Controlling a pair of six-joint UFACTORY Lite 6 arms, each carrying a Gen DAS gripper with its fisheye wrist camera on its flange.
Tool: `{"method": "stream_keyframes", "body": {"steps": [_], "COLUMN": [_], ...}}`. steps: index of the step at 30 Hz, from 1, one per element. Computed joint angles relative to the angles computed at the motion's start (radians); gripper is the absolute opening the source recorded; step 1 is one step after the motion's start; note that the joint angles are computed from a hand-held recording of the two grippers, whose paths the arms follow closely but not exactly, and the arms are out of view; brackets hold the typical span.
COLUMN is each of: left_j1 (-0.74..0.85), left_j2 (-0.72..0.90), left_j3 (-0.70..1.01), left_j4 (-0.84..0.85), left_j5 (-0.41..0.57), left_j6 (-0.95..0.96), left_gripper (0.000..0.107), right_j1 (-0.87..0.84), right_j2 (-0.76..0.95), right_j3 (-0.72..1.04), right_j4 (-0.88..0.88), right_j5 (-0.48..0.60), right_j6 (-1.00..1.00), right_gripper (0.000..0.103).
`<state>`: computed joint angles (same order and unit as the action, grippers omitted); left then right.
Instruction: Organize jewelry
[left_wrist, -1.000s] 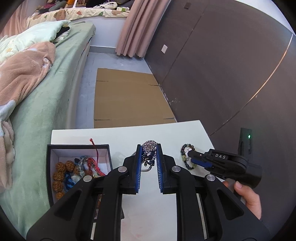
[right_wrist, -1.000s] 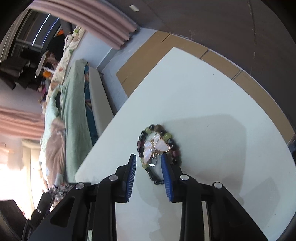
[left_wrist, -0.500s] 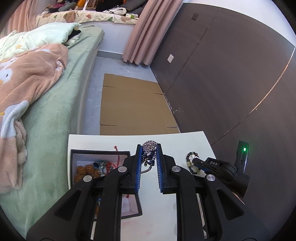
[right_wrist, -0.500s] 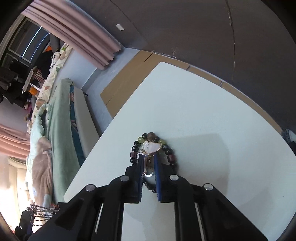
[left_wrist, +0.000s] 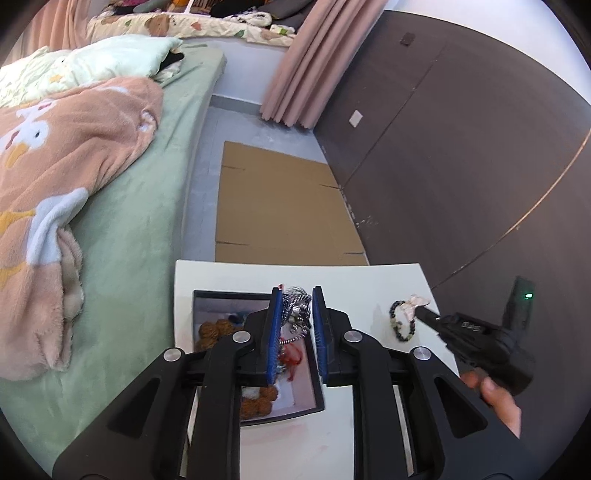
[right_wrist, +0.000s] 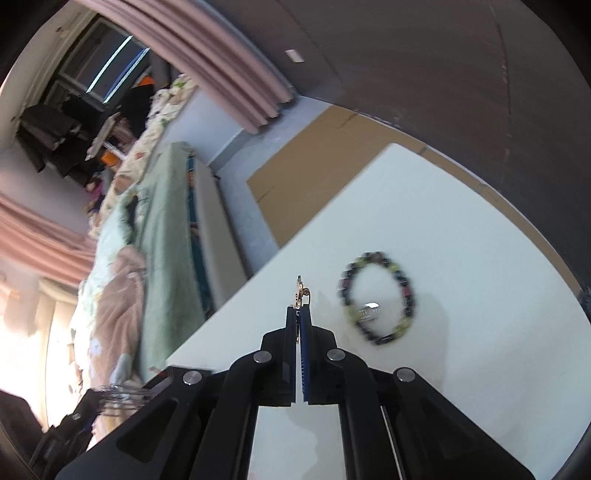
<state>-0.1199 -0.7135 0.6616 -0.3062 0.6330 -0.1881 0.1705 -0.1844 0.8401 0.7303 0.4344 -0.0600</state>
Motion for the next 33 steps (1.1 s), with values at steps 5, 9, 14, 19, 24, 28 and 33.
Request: {"method": "stream_keyframes", "body": {"steps": [5, 9, 14, 19, 24, 28, 33], "left_j1": [0.12, 0.229, 0.343, 0.411, 0.43, 0.419, 0.375], "left_j2": [-0.053, -0.072, -0.074, -0.066, -0.074, -0.073, -0.062], "left_j3": [-0.011, 0.001, 0.009, 0.01, 0.002, -0.005, -0.004], "left_j4": [-0.061, -0.074, -0.111, -0.15, -0.161, -0.16, -0.136], "left_j5": [0.054, 0.109, 0.155, 0.184, 0.185, 0.179, 0.156], "left_j6": [0.089, 0.158, 0.26, 0.337, 0.341, 0.334, 0.28], "left_gripper": [0.061, 0.07, 0.082, 0.088, 0.096, 0.096, 0.097], "right_j1": [0.098, 0.218, 0.357, 0.444, 0.5, 0.463, 0.401], "right_j2": [-0.062, -0.085, -0.066, -0.033, 0.055, 0.06, -0.065], "right_j3": [0.017, 0.042, 0.084, 0.12, 0.166, 0.164, 0.09], "right_j4": [0.009, -0.019, -0.069, -0.067, -0.049, -0.055, -0.218], "right_j5": [0.013, -0.005, -0.036, -0.065, -0.087, -0.051, -0.055], "right_j6": [0.0, 0.038, 0.093, 0.1, 0.066, 0.061, 0.196], "right_gripper": [0.002, 0.002, 0.002, 0.002, 0.007, 0.019, 0.064]}}
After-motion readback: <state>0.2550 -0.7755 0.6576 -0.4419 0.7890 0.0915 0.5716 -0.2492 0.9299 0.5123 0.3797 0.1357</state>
